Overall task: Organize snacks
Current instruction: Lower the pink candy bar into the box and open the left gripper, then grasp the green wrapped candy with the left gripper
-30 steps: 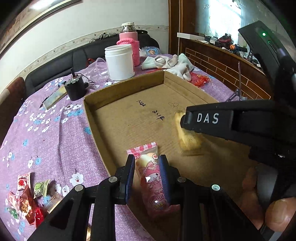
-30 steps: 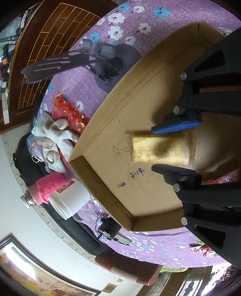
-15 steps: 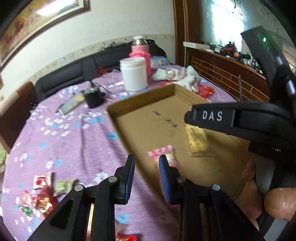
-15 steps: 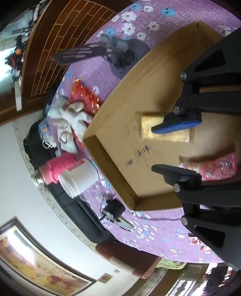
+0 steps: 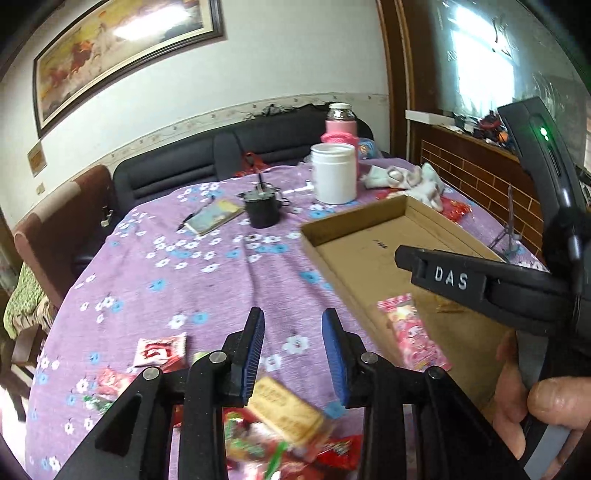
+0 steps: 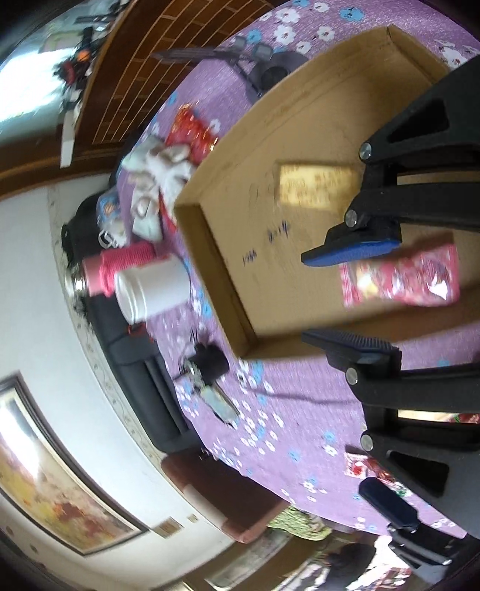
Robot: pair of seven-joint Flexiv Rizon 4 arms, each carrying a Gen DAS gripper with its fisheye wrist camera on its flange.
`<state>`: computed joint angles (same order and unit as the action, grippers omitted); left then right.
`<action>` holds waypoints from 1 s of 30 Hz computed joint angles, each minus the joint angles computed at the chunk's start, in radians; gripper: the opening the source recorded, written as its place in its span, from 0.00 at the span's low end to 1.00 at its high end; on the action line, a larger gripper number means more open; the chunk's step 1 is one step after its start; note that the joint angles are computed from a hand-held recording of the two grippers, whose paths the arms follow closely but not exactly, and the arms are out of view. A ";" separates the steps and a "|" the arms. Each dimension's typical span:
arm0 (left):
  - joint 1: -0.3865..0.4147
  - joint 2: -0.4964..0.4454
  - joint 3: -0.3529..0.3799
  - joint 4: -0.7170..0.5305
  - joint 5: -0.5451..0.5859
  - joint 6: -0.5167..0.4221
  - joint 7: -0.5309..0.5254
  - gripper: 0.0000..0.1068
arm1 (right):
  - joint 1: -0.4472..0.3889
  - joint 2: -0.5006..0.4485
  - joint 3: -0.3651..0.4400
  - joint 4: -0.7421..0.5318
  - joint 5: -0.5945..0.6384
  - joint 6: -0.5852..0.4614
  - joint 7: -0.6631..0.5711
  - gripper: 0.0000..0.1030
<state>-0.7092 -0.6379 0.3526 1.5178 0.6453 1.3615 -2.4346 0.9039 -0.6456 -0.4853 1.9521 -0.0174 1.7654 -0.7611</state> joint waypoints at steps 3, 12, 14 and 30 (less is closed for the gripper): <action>-0.009 0.027 0.028 0.036 0.021 0.008 -0.036 0.33 | 0.029 -0.003 -0.006 0.001 -0.013 0.014 -0.028 0.33; 0.085 0.164 0.043 0.249 0.074 0.086 -0.144 0.42 | -0.068 -0.010 0.241 -0.056 -0.102 0.046 -0.199 0.33; 0.133 0.191 0.028 0.297 0.055 0.083 -0.123 0.43 | -0.129 -0.011 0.330 -0.070 -0.131 0.037 -0.229 0.33; 0.660 0.172 -0.429 0.562 -0.611 0.164 0.287 0.42 | -0.145 -0.019 0.344 -0.084 -0.120 0.021 -0.234 0.33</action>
